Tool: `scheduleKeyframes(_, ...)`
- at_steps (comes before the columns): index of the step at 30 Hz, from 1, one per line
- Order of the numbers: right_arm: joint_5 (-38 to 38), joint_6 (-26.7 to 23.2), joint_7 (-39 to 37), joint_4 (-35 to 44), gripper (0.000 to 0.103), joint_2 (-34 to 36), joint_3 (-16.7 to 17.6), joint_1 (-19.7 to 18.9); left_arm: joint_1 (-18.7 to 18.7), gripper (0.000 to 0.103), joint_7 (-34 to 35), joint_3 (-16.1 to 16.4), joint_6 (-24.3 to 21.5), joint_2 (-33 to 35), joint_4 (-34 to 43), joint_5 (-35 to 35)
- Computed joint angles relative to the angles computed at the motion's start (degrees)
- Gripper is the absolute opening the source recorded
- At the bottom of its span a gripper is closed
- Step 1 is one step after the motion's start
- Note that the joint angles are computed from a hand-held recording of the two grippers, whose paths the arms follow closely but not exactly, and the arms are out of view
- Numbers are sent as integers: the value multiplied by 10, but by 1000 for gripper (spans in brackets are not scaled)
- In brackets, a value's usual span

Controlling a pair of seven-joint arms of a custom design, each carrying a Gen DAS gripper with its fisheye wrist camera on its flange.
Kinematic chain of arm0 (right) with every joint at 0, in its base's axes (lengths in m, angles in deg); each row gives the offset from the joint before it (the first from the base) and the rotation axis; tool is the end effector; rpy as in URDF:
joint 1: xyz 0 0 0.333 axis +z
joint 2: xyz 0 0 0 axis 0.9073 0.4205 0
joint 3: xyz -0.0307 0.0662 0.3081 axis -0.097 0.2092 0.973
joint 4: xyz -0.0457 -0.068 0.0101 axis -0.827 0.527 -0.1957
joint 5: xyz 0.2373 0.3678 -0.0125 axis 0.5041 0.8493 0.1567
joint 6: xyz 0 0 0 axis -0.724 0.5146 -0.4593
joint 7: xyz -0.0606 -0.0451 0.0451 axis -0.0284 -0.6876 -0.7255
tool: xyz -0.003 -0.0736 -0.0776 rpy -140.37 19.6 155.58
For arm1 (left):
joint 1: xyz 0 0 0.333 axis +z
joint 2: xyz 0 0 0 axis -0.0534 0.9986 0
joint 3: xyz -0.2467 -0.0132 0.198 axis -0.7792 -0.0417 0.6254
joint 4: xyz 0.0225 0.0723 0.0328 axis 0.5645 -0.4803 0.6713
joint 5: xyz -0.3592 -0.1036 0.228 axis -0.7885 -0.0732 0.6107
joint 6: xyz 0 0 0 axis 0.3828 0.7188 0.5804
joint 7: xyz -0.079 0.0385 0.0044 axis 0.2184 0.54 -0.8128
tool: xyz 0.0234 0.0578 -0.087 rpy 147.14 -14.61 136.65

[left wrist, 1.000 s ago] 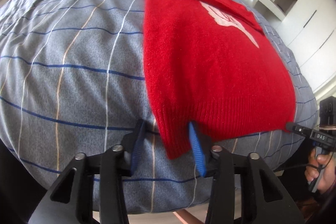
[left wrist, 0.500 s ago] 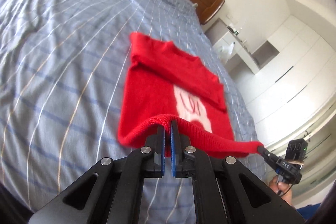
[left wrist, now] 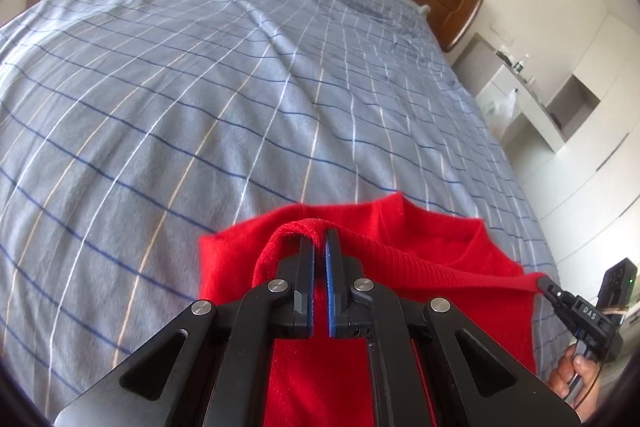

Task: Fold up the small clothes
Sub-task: 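Grasp the ribbed hem with both tools and fold it up toward the collar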

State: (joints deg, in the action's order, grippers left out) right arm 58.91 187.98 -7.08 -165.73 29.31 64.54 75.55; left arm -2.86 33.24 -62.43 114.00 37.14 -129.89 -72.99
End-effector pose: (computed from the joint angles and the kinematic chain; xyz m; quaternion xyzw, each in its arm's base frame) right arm 0.7061 0.2000 0.5229 -0.6905 0.5910 0.0089 0.4170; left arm 0.5667 -0.0319 0.5498 -0.8050 0.4517 -0.3390 0.1820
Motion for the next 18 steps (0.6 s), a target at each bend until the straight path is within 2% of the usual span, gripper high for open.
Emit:
scheduleKeyframes(1, -1, 0, 7, 17, 7, 18, 0, 2, 13, 10, -22, -9, -7, 14, 13, 22)
scheduleKeyframes(2, -4, -5, 15, 36, 8, 36, 0, 2, 28, 21, -55, -21, -23, 24, 26, 56)
scheduleKeyframes(3, -10, -2, 30, 46, 18, 47, -1, 4, 42, 47, -93, -32, -49, 33, 42, 93)
scheduleKeyframes(4, -20, 5, 47, 48, 34, 51, -4, 7, 46, 59, -115, -33, -63, 34, 46, 113)
scheduleKeyframes(5, -21, 16, 57, 44, 40, 49, -4, 6, 51, 74, -138, -33, -59, 25, 38, 132)
scheduleKeyframes(6, -17, 32, 60, 30, 43, 41, -2, 4, 55, 78, -159, -33, -46, 12, 23, 149)
scheduleKeyframes(8, -8, 46, 44, 2, 43, 17, 2, -4, 49, 80, -152, -23, -32, -19, -7, 147)
scheduleKeyframes(13, -35, 41, -48, -103, 43, -76, -1, 2, 17, 82, -96, -13, -58, -119, -87, 128)
scheduleKeyframes(18, -19, 33, -144, -269, 50, -222, -14, 32, -39, 91, -51, -37, -115, -263, -197, 113)
